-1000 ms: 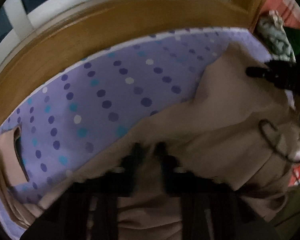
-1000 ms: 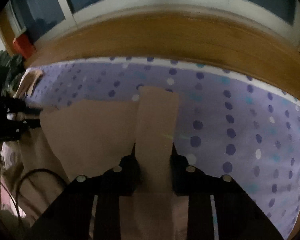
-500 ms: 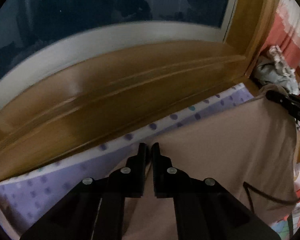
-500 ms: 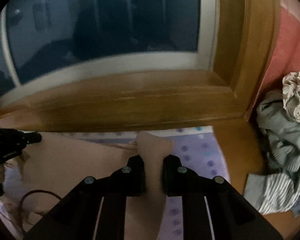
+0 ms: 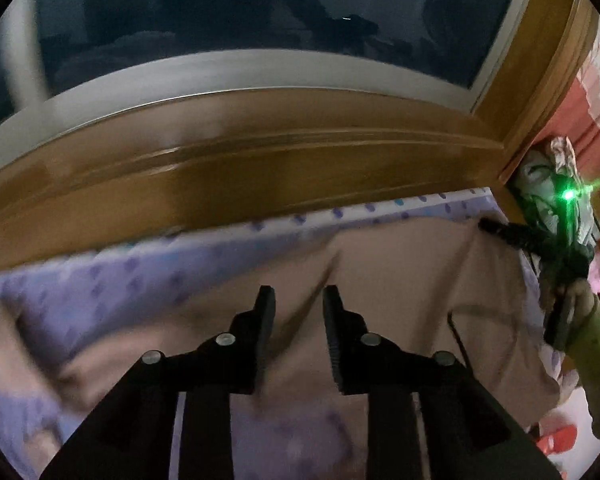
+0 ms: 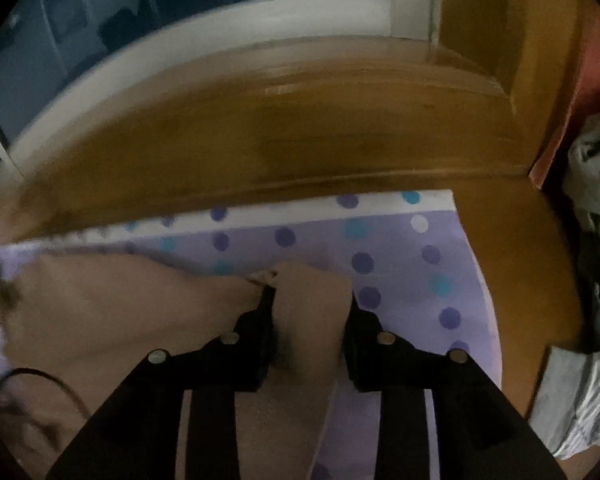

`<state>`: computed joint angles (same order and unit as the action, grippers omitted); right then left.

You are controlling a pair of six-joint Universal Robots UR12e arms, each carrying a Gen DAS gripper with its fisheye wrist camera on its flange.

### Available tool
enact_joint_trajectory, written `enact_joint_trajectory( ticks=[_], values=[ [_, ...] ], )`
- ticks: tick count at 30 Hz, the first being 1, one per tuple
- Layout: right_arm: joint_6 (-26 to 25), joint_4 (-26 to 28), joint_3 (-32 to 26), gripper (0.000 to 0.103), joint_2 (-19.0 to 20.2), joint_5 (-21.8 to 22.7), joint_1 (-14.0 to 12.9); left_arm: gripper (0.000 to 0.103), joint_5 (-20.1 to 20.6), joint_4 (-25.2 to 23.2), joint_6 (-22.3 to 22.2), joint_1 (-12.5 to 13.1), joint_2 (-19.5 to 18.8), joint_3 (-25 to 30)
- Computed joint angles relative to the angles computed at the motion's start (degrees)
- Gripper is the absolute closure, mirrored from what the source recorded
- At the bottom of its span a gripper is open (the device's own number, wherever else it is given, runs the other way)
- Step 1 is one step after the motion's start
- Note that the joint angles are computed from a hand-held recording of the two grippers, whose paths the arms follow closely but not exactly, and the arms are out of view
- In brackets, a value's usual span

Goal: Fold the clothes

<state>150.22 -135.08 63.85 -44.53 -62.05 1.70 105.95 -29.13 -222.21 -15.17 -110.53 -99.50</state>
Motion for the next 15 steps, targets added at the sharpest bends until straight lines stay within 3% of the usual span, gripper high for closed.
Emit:
enact_joint_trajectory(
  ticks=[6, 8, 11, 15],
  values=[
    [-4.89, -3.91, 7.67, 0.07, -6.31, 8.91, -3.5, 0.078, 3.84, -4.19, -12.76, -4.04, 4.45, -6.02],
    [-7.54, -4.9, 11.01, 0.07, -8.83, 10.19, -4.55, 0.078, 2.6, -2.6, -14.96, -4.84, 5.36, -8.08],
    [-11.75, -4.78, 15.39, 0.07, -12.34, 12.49, -6.44, 0.078, -1.61, 0.85, -11.81, -5.37, 5.68, -10.1],
    [-15.99, -4.72, 21.59, 0.066, -17.83, 11.99, -8.61, 0.078, -4.34, 0.06, -2.19, -5.84, 5.26, -9.69]
  ],
)
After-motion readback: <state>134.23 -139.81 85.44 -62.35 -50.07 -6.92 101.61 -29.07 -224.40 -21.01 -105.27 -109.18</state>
